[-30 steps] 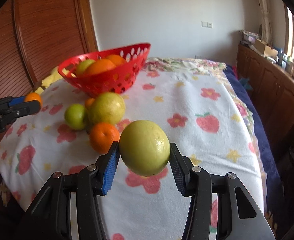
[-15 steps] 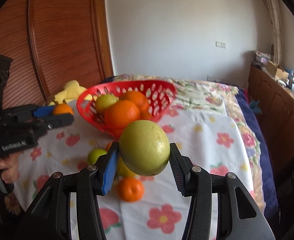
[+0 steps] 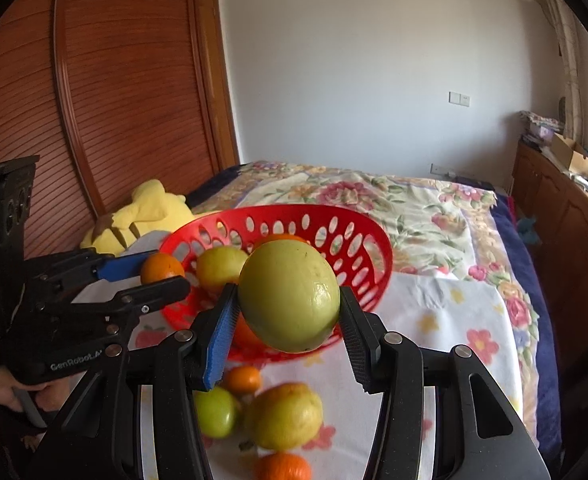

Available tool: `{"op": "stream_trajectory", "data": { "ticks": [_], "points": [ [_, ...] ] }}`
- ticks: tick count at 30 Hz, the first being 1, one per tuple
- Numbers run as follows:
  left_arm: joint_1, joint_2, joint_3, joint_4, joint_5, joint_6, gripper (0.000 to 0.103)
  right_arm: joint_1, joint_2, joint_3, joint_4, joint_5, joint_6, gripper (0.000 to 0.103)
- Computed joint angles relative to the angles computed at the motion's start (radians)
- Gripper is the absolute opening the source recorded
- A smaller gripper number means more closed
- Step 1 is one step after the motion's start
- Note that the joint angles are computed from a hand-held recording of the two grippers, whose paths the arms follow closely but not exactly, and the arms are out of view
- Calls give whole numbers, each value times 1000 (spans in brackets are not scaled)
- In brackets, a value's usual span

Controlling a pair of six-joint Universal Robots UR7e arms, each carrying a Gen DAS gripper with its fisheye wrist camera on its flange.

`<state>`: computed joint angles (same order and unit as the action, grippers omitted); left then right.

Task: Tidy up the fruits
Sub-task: 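Lift and carry the mandarin and yellow pomelo over the red basket with both tools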

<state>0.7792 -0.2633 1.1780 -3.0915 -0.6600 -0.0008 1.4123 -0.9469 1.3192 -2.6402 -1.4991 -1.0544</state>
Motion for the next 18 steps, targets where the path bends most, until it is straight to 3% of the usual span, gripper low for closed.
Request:
{"op": "stream_trajectory", "data": {
  "ticks": [18],
  "points": [
    [50,21,-76,56,-51,13,40,18,165,-201,50,-79,-4,50]
  ]
}}
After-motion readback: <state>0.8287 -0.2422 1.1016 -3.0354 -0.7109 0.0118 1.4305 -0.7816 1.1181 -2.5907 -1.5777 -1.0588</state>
